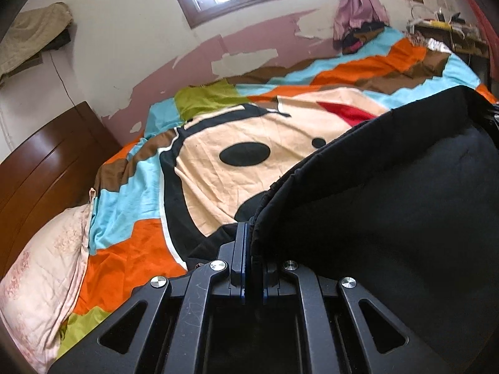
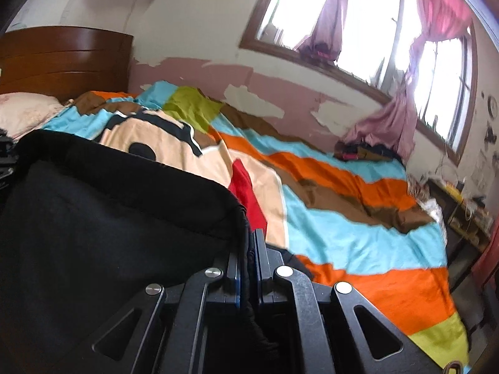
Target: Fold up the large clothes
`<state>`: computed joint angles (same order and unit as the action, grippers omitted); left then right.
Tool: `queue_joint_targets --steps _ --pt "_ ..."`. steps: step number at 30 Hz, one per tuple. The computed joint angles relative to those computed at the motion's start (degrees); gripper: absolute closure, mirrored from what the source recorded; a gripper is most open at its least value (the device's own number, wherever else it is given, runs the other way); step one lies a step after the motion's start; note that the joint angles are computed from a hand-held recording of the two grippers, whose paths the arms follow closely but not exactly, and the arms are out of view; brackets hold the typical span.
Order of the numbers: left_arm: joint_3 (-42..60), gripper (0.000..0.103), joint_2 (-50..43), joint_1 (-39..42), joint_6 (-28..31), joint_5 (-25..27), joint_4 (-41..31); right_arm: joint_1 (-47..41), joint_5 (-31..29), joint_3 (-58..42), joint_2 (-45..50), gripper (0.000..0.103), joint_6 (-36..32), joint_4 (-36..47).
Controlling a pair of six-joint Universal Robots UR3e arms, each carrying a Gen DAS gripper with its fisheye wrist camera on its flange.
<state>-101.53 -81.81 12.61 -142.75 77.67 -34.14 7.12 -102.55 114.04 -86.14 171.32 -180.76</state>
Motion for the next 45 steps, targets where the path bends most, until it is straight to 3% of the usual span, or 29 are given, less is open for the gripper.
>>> queue_joint_targets --steps 5,8,9,10,11,12,13,14,20,24,27,28,30,32,37,39,41,45 --pt "0.8 0.094 -2.0 -0.3 -1.1 0.7 -0.4 0.0 0.0 -1.1 3.9 0.094 3.0 -0.4" --pt "3.1 0.083 -2.3 0.5 -3.3 -0.3 -3.4 -1.5 2.5 0.2 2.7 0.093 3.7 -0.5" --pt "4.0 0.071 -2.3 1.1 -4.1 -1.0 -4.6 -2.2 3.6 1.1 1.9 0.093 3.7 -1.0" --pt "4.6 0.053 -1.8 1.8 -5.3 -2.3 -5.4 -2.8 4.6 1.9 1.0 0.088 3.7 -1.2" --pt "4.6 0.041 -0.7 3.1 -6.2 -4.4 -6.1 -3.5 5.9 3.0 -0.4 0.079 3.8 -1.3" --pt "4.5 0.023 0.8 5.6 -7.3 -8.5 -7.4 -3.7 6.5 3.5 -1.1 0.073 4.0 -1.3" --pt "4.7 0.016 1.9 7.3 -8.0 -11.6 -8.5 -3.8 6.6 4.1 -2.0 0.056 4.0 -1.5" --pt "5.0 0.015 2.8 9.1 -8.7 -14.6 -9.7 -3.7 6.5 5.3 -3.2 0.035 3.8 -2.6" --pt "3.5 0.015 11.0 16.7 -8.5 -24.8 -17.9 -1.9 7.6 12.2 -10.2 0.007 1.7 -6.3" --pt "-4.0 0.01 22.2 24.1 -0.6 -33.5 -24.8 -0.9 9.5 18.8 -16.5 0.004 1.0 -7.7" --pt "-8.1 0.01 33.4 32.7 13.4 -42.3 -44.4 -1.5 13.0 23.4 -21.1 0.002 1.5 -6.5" --pt "-8.4 0.01 35.6 34.2 18.1 -43.6 -50.8 -2.4 15.3 25.1 -22.5 0.002 1.7 -6.0" --pt "-9.5 0.009 37.6 33.8 22.3 -43.1 -56.4 -4.2 20.3 27.7 -24.2 0.002 1.6 -5.1" --pt "-12.0 0.009 35.9 28.3 18.2 -39.4 -50.4 -5.7 24.5 29.1 -23.0 0.002 0.8 -5.4" --pt "-15.2 0.009 23.5 12.2 1.5 -27.4 -20.6 -3.1 21.1 25.0 -13.8 0.002 1.3 -9.5" --pt "-13.8 0.004 17.3 7.9 -3.4 -23.6 -12.1 -3.1 20.1 21.7 -10.0 0.002 2.2 -10.0" --pt "-12.4 0.002 12.1 5.2 -7.3 -20.0 -5.9 -3.7 20.1 17.4 -5.3 0.002 3.2 -10.2" --pt "-7.0 0.001 2.2 1.6 -12.5 -15.2 -0.6 -3.3 18.2 7.4 2.5 0.002 3.7 -5.4"
